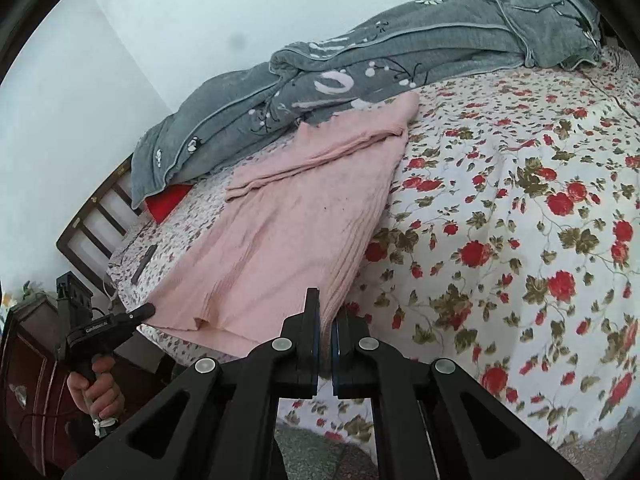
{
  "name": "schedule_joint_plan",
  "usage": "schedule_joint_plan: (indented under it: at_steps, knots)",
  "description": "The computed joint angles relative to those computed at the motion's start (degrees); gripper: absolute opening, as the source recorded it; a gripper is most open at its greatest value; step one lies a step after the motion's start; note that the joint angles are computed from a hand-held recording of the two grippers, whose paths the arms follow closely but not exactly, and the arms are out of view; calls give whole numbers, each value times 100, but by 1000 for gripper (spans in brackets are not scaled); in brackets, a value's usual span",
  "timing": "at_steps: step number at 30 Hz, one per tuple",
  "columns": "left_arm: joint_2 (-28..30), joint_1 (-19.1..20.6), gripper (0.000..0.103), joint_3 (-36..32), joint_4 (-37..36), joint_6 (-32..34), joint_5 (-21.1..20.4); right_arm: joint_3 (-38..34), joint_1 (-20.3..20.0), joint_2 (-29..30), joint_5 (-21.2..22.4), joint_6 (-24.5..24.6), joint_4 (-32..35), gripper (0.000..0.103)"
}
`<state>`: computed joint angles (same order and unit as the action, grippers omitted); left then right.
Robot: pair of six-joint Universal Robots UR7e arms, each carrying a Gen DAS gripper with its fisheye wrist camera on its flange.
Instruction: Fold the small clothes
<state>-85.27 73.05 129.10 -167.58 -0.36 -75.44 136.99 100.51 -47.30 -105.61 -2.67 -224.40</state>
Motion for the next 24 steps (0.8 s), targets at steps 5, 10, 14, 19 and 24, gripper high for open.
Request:
schedule_joint_plan:
  at_steps: [5,10,14,19,24]
  knots:
    - [-280,14,6,192,39,-7,-157,289,82,-102,19,71,-143,4]
    - [-378,-74,6,266,-3,-41,-148,437,234,-157,-126,55,-263,4]
    - [-379,-245,6,226,48,-51,43,348,393,-178,-330,-1,-156,4]
    - [-448,-293,6,96,304,-124,24,229,552,-289,-587,-79,113,4]
    - [-412,-249,6,-102,452,-190,-200,188,552,-468,-600,-25,341,4]
